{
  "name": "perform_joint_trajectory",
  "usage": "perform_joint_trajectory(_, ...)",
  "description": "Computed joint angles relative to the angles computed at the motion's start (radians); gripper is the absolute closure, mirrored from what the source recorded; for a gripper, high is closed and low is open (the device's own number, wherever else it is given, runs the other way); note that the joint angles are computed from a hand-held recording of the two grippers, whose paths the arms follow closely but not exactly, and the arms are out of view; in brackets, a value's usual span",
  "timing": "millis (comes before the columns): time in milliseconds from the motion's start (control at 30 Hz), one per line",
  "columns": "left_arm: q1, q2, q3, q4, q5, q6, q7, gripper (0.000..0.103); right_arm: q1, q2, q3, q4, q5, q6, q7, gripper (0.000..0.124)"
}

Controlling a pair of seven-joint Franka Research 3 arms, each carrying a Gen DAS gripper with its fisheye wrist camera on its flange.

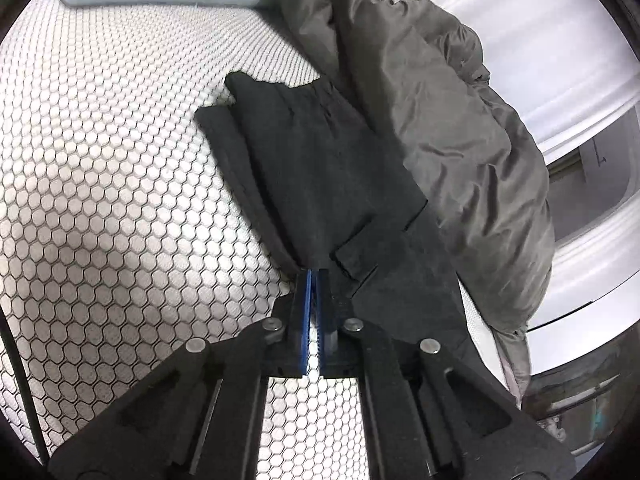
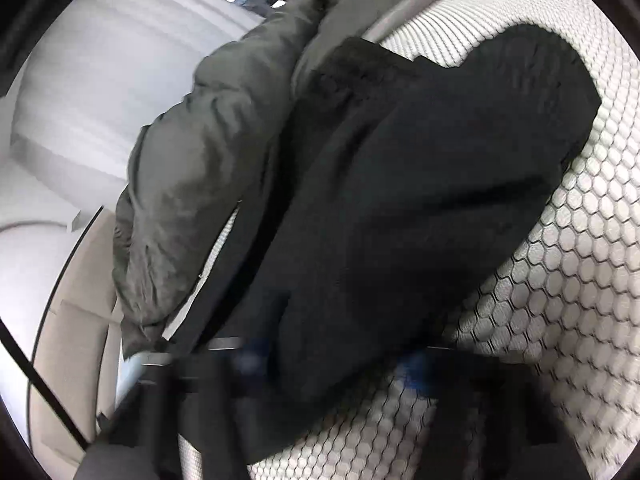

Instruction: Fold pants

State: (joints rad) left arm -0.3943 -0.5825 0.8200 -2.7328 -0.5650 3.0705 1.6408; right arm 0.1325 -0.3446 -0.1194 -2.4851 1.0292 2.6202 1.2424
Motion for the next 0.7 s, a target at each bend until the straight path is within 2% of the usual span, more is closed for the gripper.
perform_joint_trajectory(133, 0.016, -0.036, 0.013, 0.001, -0.012, -0.116, 0.039, 0.103, 0.002, 0.001, -0.016, 0.001, 0.052, -0.016, -0.016, 0.107)
perform_joint_trajectory(167, -0.018, -0.062, 0.037, 0.004, -0.039, -0.135, 0.073, 0.101, -0.002, -0.003, -0.014, -0.004, 0.052, -0.016, -0.012, 0.107)
perform_joint_trajectory(233, -0.05, -0.087, 0.059, 0.01, -0.073, -0.178, 0.115, 0.079, -0.006, -0.006, -0.006, -0.008, 0.045, -0.009, 0.0, 0.107)
perform_joint_trajectory(267, -0.075, -0.082, 0.07, 0.021, -0.089, -0.215, 0.131, 0.05, -0.008, -0.012, -0.006, -0.014, 0.041, -0.009, 0.003, 0.107)
perform_joint_trajectory(300, -0.09, -0.069, 0.072, 0.028, -0.104, -0.222, 0.143, 0.041, -0.009, -0.012, -0.004, -0.014, 0.037, -0.006, 0.009, 0.107)
perform_joint_trajectory(367, -0.118, -0.016, 0.048, 0.037, -0.135, -0.179, 0.161, 0.041, -0.013, -0.018, -0.003, -0.017, 0.019, -0.008, 0.021, 0.107)
perform_joint_trajectory(433, -0.173, 0.033, 0.059, 0.06, -0.194, -0.12, 0.186, 0.041, -0.004, -0.002, 0.009, -0.003, 0.016, 0.007, 0.038, 0.107)
perform_joint_trajectory(467, -0.205, 0.048, 0.073, 0.071, -0.233, -0.09, 0.197, 0.054, -0.002, 0.001, 0.008, 0.0, 0.013, 0.008, 0.038, 0.107)
perform_joint_trajectory(500, -0.206, 0.078, 0.063, 0.081, -0.252, -0.082, 0.188, 0.077, -0.001, -0.002, 0.006, -0.003, 0.011, 0.007, 0.035, 0.107)
perform_joint_trajectory(533, -0.193, 0.115, 0.04, 0.088, -0.267, -0.072, 0.167, 0.086, 0.001, -0.004, 0.004, -0.005, 0.012, 0.008, 0.031, 0.107)
perform_joint_trajectory(633, -0.211, 0.095, 0.044, 0.067, -0.358, -0.017, 0.196, 0.095, 0.007, -0.009, -0.003, -0.009, 0.028, 0.008, 0.013, 0.107)
perform_joint_trajectory(700, -0.144, 0.086, -0.027, 0.039, -0.341, 0.008, 0.201, 0.098, 0.011, -0.014, -0.004, -0.016, 0.041, 0.017, -0.002, 0.108)
